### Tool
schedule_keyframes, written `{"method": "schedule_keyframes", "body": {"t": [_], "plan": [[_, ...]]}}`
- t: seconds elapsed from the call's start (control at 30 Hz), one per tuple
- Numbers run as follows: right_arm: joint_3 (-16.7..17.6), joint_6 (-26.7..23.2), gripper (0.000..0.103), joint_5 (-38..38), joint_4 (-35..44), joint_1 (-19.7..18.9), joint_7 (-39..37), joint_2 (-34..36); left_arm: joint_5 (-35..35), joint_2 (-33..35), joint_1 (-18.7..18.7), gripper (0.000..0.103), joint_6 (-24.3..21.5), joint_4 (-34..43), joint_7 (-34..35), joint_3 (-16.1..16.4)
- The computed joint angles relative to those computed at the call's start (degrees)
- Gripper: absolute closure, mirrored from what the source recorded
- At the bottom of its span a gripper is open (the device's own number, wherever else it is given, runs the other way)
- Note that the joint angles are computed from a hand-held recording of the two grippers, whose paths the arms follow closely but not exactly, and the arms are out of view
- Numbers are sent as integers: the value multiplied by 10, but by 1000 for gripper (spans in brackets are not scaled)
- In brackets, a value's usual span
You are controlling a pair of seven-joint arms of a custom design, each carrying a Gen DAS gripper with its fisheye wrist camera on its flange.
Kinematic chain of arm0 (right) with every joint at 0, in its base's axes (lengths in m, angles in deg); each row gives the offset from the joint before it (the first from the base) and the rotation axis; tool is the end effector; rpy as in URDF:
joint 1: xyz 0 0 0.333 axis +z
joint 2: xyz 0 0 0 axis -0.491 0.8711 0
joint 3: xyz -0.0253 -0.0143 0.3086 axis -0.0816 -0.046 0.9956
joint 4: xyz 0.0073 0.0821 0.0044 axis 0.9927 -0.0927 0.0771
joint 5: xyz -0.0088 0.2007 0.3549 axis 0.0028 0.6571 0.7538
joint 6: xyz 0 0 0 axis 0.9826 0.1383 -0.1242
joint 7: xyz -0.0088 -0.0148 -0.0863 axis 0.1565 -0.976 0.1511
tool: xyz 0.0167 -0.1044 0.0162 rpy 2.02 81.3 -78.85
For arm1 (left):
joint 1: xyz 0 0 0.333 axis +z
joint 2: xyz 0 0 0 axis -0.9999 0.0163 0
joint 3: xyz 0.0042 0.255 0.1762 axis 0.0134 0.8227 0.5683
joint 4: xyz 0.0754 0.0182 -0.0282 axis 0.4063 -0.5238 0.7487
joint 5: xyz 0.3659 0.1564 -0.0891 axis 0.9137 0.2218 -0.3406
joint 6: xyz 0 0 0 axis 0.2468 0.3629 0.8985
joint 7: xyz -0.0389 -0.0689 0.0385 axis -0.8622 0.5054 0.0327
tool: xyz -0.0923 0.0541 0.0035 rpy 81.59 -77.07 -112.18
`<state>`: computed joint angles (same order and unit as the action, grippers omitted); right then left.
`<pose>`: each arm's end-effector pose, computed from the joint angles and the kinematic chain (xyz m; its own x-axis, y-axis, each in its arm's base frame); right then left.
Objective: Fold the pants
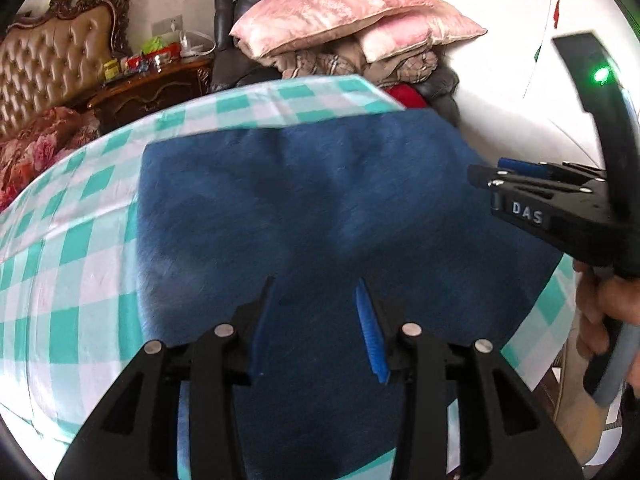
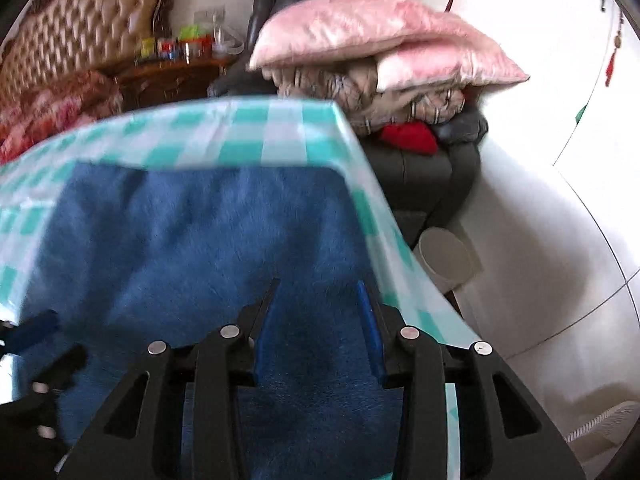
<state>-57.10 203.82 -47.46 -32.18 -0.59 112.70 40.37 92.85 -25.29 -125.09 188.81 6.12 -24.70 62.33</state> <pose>0.6891 0.3660 0.4329 0.2255 -0.9568 0.1834 -0.7145 -0.2904 -0.6365 0.5872 -0.4716 0.4208 -0.0159 -0.9985 0.0516 -0.7700 -0.0206 -0.6377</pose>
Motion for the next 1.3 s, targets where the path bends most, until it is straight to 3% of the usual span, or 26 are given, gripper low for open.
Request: {"method": "schedule_keyframes", "body": {"t": [0.47,0.57,0.73,0.83,1.03,1.17,1.3], "plan": [[-5,-8,67,-7,2,4,12,12,24,-87,33,62,5,-120,-63,-12],[-3,-6,67,-5,-1,2,11,10,46,-100,38,62,-15,-128,-98,-12],[-1,-6,67,0,0,-1,6,11,66,-112,63,62,-1,-130,-114,-20],[-1,-6,66,3,0,-2,6,11,59,-90,76,59,19,-100,-74,-27],[3,-7,66,11,0,-5,-3,10,-46,11,94,60,-30,42,64,-28],[3,-10,66,13,1,-5,-6,9,-96,60,89,58,-73,109,111,-12],[4,-10,66,16,-4,-6,-9,6,-118,69,83,58,-66,113,124,3]]}}
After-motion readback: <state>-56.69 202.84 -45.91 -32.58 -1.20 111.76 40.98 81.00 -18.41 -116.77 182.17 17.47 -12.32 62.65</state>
